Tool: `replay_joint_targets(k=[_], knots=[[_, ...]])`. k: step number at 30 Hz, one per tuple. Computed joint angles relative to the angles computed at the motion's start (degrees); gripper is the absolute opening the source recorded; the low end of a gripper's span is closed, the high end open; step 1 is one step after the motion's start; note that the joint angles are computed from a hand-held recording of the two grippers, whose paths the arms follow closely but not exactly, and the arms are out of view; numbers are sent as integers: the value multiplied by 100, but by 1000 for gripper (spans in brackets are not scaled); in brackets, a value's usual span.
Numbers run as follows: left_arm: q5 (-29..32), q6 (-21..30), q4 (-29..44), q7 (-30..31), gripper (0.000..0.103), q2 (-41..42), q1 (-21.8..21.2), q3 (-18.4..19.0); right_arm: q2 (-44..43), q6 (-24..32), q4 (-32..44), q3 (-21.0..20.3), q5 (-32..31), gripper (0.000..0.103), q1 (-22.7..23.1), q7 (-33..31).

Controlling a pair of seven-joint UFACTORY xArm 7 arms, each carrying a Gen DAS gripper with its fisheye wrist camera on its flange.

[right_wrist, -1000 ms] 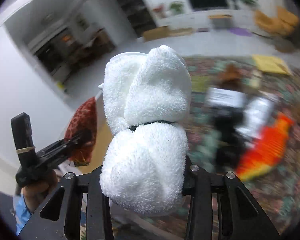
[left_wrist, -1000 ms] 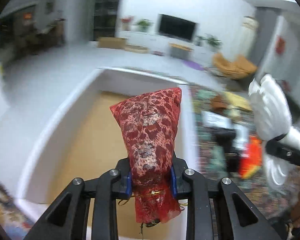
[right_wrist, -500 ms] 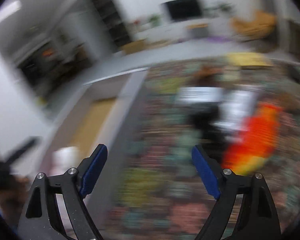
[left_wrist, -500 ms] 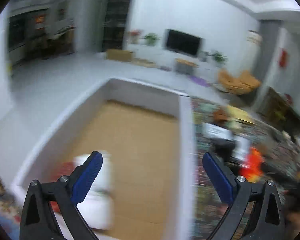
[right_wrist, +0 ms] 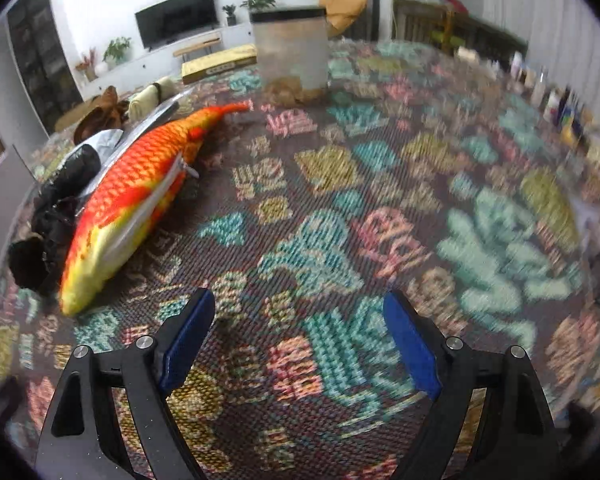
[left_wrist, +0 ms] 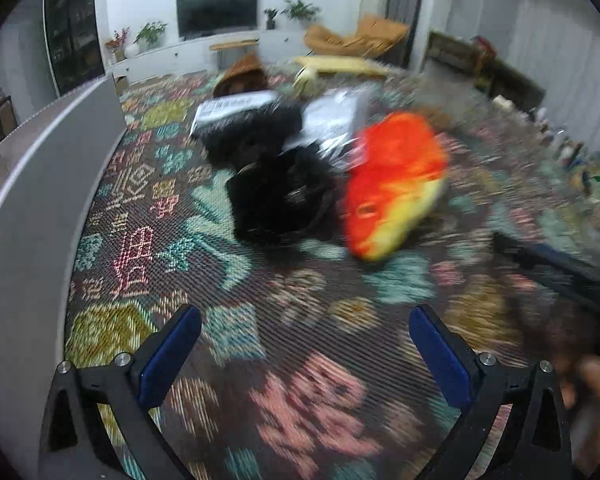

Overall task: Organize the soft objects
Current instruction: 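Return both tools to the table above the orange fish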

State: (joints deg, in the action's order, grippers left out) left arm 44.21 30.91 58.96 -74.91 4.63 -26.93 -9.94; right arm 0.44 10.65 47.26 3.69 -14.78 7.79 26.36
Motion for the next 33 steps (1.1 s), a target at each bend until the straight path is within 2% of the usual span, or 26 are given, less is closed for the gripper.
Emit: replay_joint_targets(k=[3, 7, 10, 15, 18, 30, 33], knots=[[123, -332, -50, -291, 103, 161, 97, 173, 40, 47, 55, -21, -72, 88, -9, 115], [368, -517, -3, -608, 103, 295, 168, 326, 93, 83, 60, -64, -957, 90, 28, 836], [443, -377, 17, -600, 103, 273, 133, 315, 133, 225, 147, -93, -1563, 91, 75, 1312], [351, -76, 158, -431, 103, 362, 76, 280, 196, 199, 206, -141, -1873, 93, 93, 1605], [287, 172, 288, -296, 103, 448, 14, 269, 211, 199, 224, -152, -1916, 93, 99, 1643], [277, 172, 288, -285, 103, 450, -21, 305, 225, 205, 240, -162, -1954, 94, 113, 1677], [275, 172, 288, -283, 103, 449, -22, 307, 217, 122, 204, -146, -1699, 94, 86, 1490]])
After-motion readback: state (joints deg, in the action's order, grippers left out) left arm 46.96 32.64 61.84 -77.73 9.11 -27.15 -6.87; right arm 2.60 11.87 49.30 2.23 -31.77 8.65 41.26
